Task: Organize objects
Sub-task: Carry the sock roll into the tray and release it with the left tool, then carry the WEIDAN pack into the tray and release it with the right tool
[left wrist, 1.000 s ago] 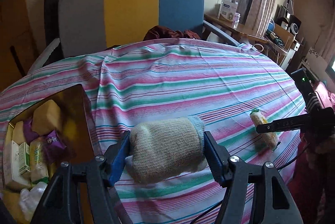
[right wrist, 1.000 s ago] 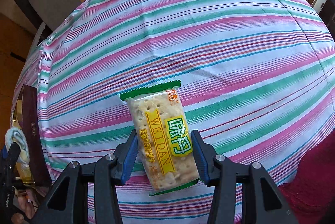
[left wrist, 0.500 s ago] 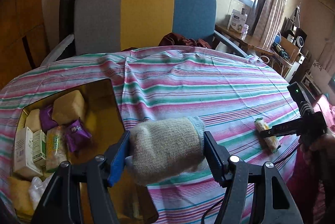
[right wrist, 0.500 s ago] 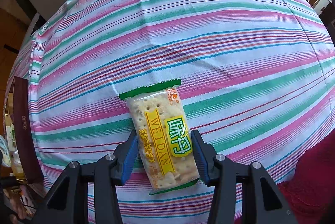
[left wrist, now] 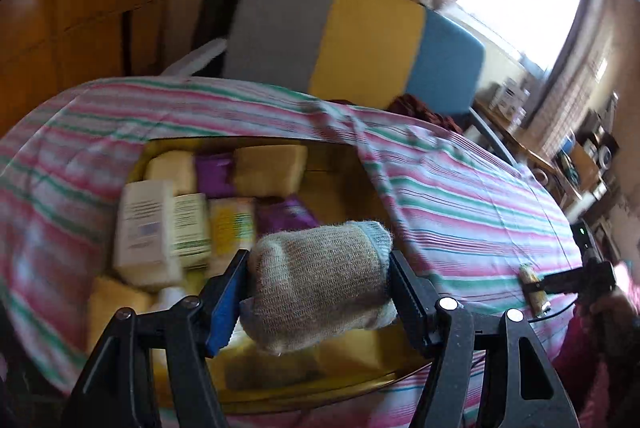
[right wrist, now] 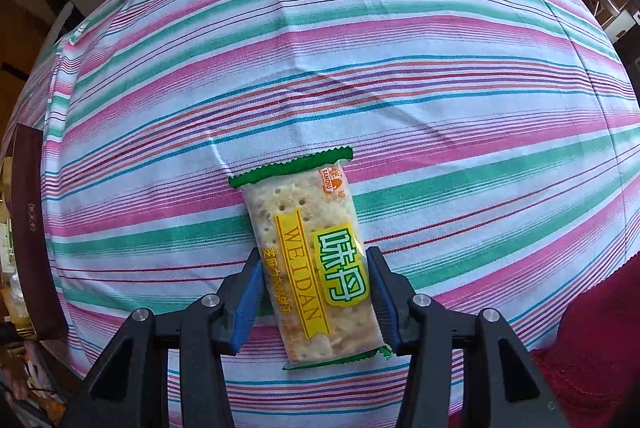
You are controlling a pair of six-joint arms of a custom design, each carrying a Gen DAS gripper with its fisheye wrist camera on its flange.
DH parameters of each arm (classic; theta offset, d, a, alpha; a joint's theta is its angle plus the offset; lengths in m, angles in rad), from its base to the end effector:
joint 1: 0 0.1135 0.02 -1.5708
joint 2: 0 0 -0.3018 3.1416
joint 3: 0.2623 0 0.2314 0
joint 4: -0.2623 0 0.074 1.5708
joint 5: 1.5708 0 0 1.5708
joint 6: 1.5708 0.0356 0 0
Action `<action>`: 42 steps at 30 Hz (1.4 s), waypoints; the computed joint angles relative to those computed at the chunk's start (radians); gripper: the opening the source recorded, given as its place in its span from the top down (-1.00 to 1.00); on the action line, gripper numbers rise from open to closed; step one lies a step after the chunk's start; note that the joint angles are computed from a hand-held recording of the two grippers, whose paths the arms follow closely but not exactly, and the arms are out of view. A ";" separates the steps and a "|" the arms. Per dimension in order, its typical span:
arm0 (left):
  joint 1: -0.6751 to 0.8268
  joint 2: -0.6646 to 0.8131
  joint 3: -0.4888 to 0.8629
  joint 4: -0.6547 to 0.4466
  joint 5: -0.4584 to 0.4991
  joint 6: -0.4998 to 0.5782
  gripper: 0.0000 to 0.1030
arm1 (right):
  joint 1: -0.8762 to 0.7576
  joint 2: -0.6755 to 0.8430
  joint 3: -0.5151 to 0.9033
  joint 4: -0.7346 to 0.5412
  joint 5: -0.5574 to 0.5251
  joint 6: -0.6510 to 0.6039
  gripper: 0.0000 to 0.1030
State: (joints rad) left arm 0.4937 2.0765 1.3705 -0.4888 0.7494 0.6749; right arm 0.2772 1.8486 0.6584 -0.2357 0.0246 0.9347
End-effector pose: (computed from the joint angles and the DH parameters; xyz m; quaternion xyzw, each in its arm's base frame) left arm 0.3742 0.1739 0.1851 0.1508 0.9043 -0.2040 0.3434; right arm 0.2477 0.0696 0.1101 0.3228 0.9436 0.0311 0.0665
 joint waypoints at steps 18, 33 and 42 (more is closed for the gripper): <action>-0.033 0.068 -0.042 -0.053 -0.109 0.212 -0.32 | -0.012 -0.029 -0.018 -0.008 0.000 -0.016 0.02; -0.005 0.050 -0.070 -0.028 -0.095 0.228 -0.52 | -0.004 -0.090 -0.038 -0.022 0.031 -0.007 0.06; 0.065 0.033 -0.011 -0.044 -0.006 0.162 -0.52 | 0.309 -0.069 0.355 -0.204 0.144 0.020 0.06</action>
State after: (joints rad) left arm 0.5586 2.1097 1.3596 -0.5330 0.7429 0.8373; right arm 0.5863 1.7793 1.0132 -0.4392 0.1682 0.9549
